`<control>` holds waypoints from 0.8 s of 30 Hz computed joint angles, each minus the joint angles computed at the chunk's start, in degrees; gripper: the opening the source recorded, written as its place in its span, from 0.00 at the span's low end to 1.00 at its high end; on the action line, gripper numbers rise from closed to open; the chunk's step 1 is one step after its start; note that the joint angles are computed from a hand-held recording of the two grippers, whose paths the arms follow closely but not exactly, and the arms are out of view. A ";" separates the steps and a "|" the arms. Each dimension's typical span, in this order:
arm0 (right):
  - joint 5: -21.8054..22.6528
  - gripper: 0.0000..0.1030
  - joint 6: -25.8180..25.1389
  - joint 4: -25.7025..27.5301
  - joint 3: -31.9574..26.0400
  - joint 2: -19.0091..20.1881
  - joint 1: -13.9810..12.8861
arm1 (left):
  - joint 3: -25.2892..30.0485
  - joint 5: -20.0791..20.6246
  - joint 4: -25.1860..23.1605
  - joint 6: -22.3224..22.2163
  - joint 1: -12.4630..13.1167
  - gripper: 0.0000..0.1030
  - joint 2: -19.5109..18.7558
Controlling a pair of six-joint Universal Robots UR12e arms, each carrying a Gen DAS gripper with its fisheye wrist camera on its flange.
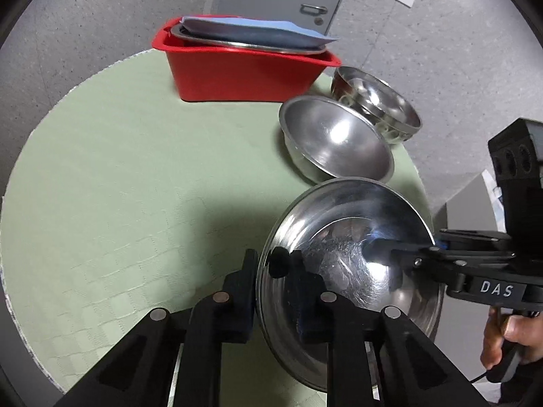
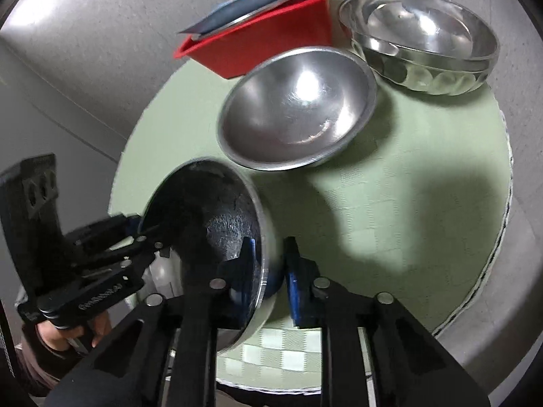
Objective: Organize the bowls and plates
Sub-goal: 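Grasp the rim of a medium steel bowl with the right tool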
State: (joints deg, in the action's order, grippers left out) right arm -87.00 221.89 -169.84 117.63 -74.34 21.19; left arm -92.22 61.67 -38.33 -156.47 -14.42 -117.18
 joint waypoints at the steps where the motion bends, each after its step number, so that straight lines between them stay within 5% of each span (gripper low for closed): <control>1: -0.17 0.16 -0.19 0.05 -0.15 -0.09 0.12 | 0.01 -0.44 0.30 -0.36 0.21 0.15 0.02; 14: 0.03 0.15 -6.50 -2.79 -0.66 -3.78 -2.07 | 1.65 -3.48 7.73 -6.40 -0.39 0.15 1.62; 24: 3.00 0.15 -13.65 -2.27 1.46 -7.90 -10.46 | 9.76 -0.62 10.82 -11.66 -6.80 0.15 -4.35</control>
State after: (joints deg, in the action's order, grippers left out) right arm -84.00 208.24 -172.11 119.09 -82.25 10.73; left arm -82.46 61.05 -27.51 -168.13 -21.22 -121.53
